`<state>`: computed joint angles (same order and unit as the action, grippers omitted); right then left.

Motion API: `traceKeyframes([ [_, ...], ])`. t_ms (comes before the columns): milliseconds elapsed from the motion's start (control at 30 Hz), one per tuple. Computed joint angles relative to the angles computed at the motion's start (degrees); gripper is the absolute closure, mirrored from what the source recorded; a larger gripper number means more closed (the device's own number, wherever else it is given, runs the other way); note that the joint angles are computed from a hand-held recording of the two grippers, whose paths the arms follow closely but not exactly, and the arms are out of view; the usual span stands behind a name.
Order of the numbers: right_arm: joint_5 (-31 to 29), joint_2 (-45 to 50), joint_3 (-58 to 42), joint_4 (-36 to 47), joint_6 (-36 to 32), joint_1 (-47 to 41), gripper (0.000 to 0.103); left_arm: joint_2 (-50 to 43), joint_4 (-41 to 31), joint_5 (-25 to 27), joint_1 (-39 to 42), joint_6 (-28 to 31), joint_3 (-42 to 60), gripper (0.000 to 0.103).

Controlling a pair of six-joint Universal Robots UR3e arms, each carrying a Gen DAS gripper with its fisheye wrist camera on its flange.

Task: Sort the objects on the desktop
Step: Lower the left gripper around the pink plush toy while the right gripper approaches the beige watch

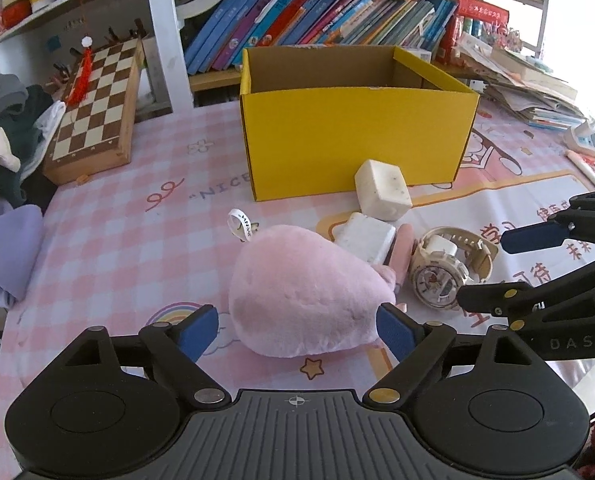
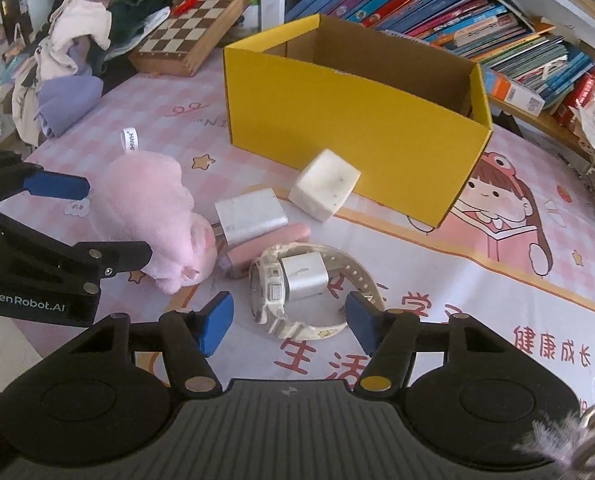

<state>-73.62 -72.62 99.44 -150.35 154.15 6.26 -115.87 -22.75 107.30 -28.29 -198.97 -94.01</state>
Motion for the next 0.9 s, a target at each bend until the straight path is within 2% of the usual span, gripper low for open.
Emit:
traceKeyframes([
  [700, 0.5, 7.5, -11.4, 11.2, -1.0, 0.7, 0.06, -3.0, -1.1, -5.0, 2.5, 1.4, 3.0, 0.011],
  [900, 1.0, 8.5, -13.0, 13.6, -1.4, 0.5, 0.073, -3.4, -1.4, -5.2, 2.6, 1.8, 3.5, 0.01],
])
